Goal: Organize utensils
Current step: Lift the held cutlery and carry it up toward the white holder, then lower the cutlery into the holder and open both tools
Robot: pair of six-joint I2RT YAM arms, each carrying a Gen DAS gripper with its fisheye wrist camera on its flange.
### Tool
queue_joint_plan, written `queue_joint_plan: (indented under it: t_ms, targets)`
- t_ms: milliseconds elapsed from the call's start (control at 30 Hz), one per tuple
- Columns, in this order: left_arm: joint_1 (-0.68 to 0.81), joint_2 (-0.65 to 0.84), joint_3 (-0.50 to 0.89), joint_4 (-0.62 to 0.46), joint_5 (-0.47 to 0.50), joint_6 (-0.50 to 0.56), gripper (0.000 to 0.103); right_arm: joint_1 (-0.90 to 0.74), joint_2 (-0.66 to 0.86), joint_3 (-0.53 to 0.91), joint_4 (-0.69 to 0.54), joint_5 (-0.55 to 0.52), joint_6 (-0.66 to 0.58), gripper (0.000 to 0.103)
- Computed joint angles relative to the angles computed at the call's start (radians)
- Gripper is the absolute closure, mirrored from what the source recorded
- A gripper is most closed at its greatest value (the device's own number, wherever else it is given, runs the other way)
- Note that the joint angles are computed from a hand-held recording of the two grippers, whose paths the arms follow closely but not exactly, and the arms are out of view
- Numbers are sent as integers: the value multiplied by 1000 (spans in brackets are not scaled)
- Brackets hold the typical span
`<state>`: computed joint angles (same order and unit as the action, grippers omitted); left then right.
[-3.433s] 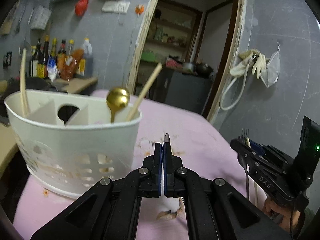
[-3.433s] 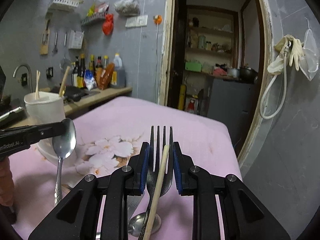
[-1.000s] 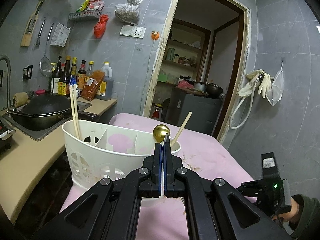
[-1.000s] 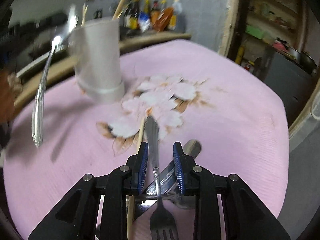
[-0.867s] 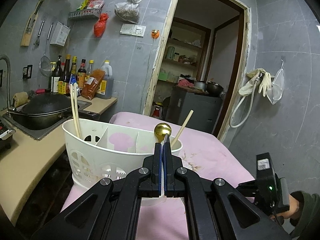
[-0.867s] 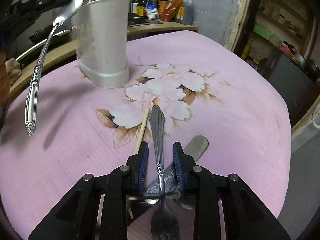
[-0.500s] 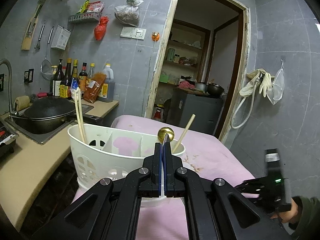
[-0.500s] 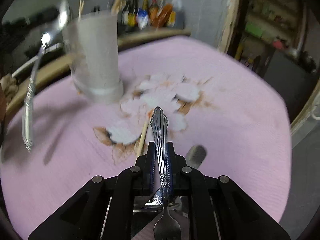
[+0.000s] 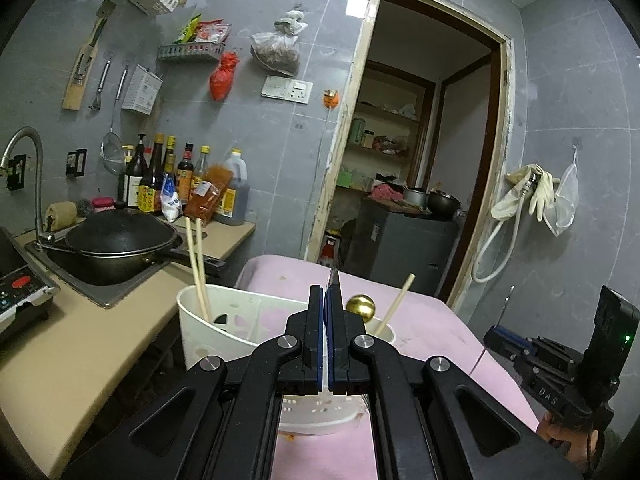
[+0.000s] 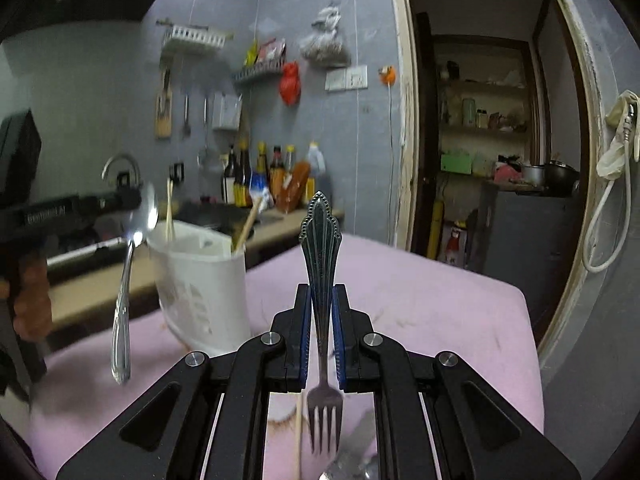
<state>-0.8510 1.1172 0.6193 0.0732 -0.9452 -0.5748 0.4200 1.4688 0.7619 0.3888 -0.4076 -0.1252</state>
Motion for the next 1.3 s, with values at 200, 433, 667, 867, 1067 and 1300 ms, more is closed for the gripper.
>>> queue_joint_plan:
  t_ms: [200,433,667,867,1067,1300]
  targets:
    - [18,-72,-6,-34,-9,18,103,14,-22,25,12,-7,35,96]
    - [78,-196,37,-77,-73,149,103,40,-68,114,-47,-35,43,96]
    - [186,-256,61,-38,-145,333,103,119,-51,237,-42,-72,101,96]
    - [304,-178,3,198,-162,497,103,223,39,307,22,-10,108,96]
    - [379,-45,-50,412,-128,582,103,269,164,342,103,53,120,95]
    - [403,93,-60,469,-59,556,103,265,275,371,113,49,147,95]
